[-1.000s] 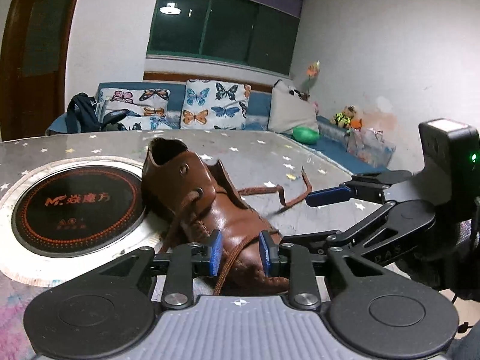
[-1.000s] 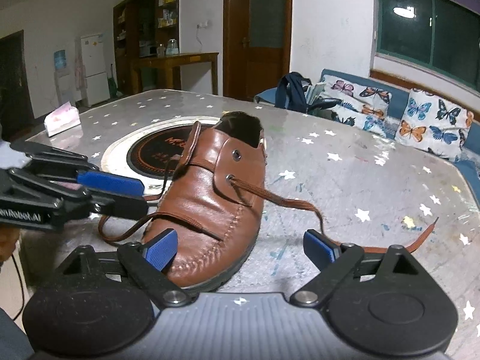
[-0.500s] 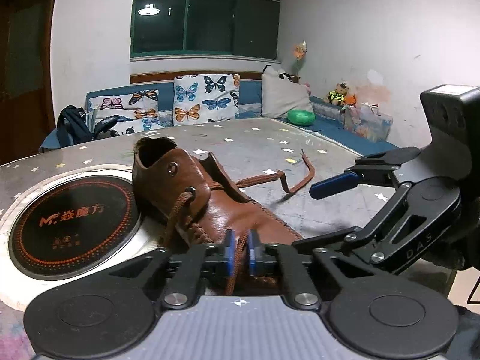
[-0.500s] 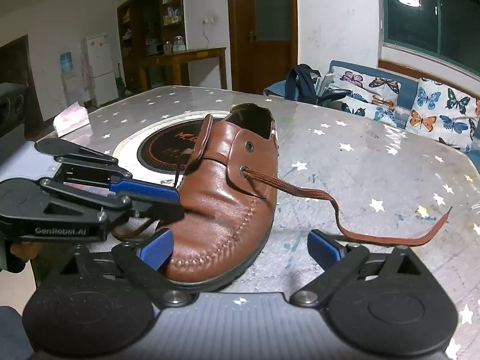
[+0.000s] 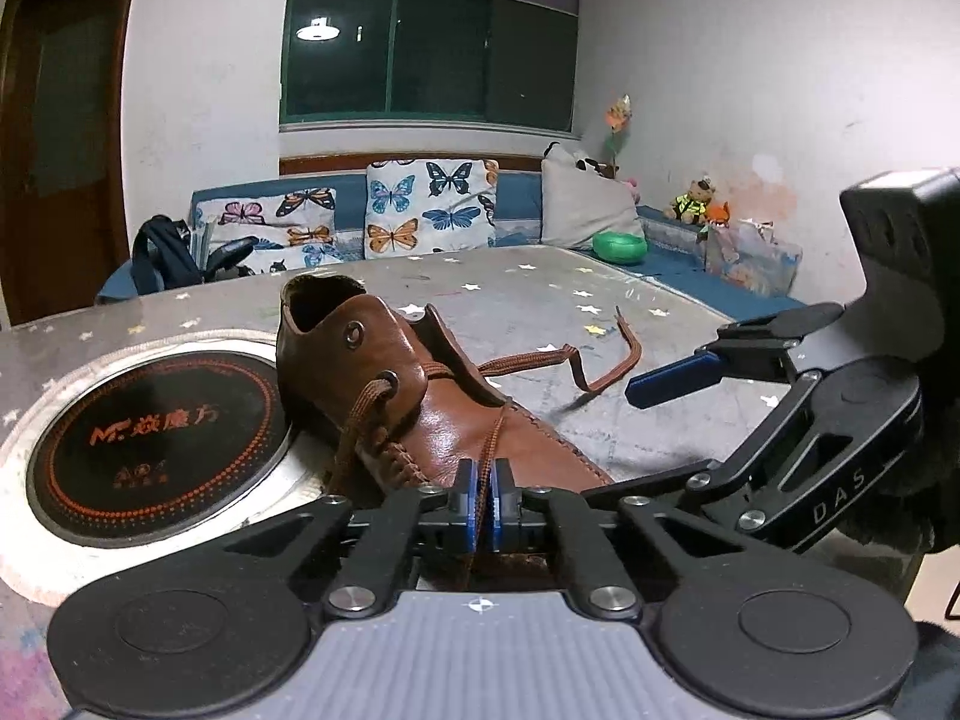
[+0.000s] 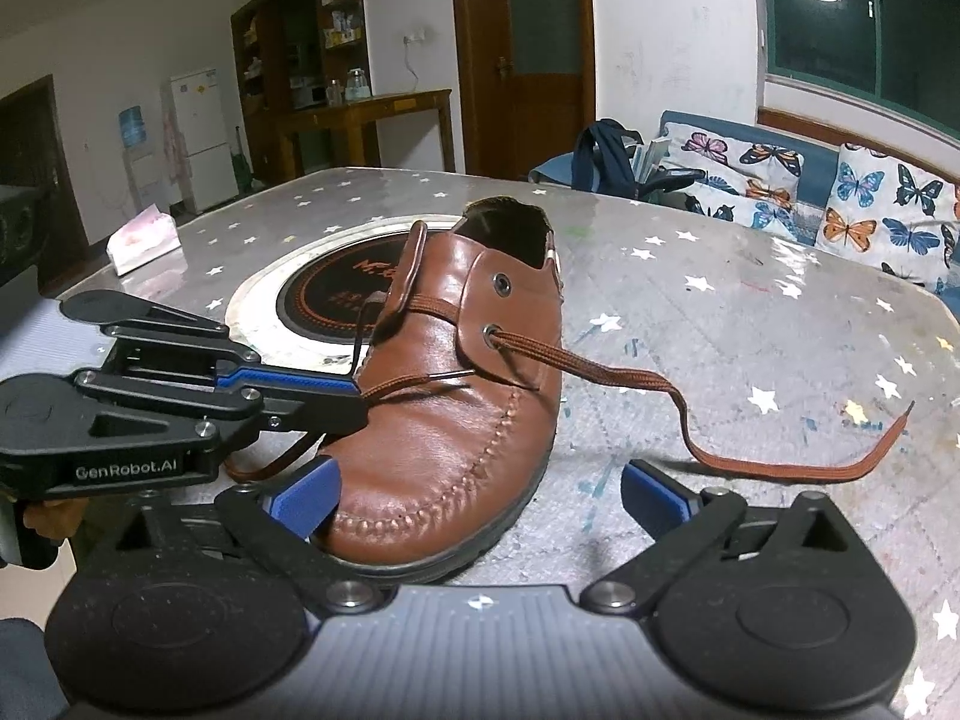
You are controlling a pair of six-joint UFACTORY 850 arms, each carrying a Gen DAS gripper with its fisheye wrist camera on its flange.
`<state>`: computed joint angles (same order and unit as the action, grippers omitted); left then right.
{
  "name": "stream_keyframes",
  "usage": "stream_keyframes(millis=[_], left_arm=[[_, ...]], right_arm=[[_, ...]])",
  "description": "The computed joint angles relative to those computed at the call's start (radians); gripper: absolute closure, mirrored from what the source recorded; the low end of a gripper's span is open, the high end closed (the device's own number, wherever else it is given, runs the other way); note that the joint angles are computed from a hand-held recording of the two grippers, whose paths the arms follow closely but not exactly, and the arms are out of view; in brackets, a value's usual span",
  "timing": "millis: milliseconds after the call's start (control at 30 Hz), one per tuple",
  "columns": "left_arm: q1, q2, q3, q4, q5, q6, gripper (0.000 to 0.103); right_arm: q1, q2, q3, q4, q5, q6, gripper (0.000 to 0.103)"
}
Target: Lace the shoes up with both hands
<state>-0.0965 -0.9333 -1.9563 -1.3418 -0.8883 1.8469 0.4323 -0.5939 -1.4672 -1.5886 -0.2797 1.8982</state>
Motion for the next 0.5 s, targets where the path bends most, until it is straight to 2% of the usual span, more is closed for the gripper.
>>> stream_keyframes(millis=[267,500], left_arm=[[0.014,-0.015,-0.035,-0.019,-0.026,-0.077,0.101],[0.022,-0.004,-0.048,-0.064,-0.021,-0.050,0.101]], right_arm=[[0.000,-0.002,-0.009,0.037,-0.004,-0.052,0.000],[0.006,-0.005,-0.028,0.010,-0.042,-0.069,0.000]])
